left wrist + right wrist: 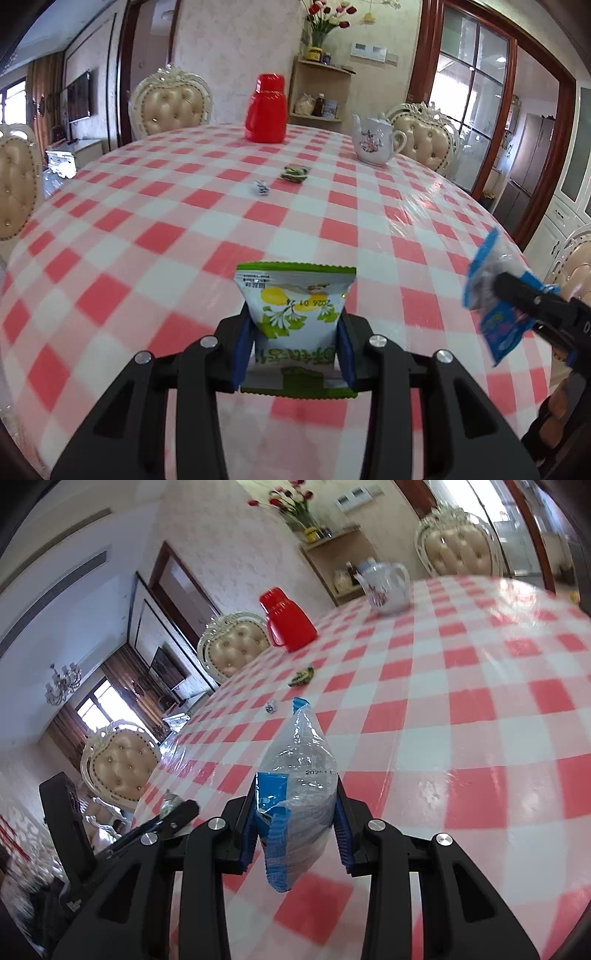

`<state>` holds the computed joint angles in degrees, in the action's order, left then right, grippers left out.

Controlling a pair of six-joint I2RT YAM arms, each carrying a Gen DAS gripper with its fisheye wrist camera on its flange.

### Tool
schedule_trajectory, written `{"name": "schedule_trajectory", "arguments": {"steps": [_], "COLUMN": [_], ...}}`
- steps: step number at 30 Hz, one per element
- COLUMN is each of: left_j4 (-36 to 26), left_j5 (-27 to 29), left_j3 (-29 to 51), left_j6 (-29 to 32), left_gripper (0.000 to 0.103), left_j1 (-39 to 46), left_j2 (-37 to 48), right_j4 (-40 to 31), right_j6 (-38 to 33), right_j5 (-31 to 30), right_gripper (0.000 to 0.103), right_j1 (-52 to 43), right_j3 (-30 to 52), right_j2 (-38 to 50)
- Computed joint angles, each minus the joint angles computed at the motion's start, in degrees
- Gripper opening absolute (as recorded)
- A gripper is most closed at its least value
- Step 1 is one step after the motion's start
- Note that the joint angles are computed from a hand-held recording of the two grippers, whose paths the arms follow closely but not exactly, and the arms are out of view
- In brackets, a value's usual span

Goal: Organize snacks
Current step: 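Carry the clear bag and green packet to the plastic box and open both grippers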

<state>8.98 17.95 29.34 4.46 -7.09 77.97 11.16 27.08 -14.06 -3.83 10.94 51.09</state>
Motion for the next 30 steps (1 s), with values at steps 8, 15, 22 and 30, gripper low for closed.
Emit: {"name": "schedule_trajectory", "arguments": {"steps": [8,15,22,30], "left_j4": [-12.3,-21.6,-27.1,-30.7], "left_j5": [12.2,22.9,28.7,31.9], "left_j3": [-6.7,-6.4,-2.0,6.4], "left_j6": [12.6,28.4,41.0,48.8], "left_gripper": [0.039,0.039,0.039,0.039], "left_j1": [19.1,39.1,54.7,66.8], "left_j2": [-15.7,-15.0,-8.2,3.7], "right_j4": [-31.6,-40.4,-41.9,-35.3], "right_j6": [1.5,4.2,11.4,17.5], "right_j5": [11.7,23.3,41.0,52.0], "right_gripper": [0.035,0.035,0.035,0.035], "right_j1": [11.7,25.7,46.8,63.3], "right_j3": [-0.8,-0.6,-0.2,3.2], "right_j2": [-35.9,-43.1,-39.1,-21.4]}}
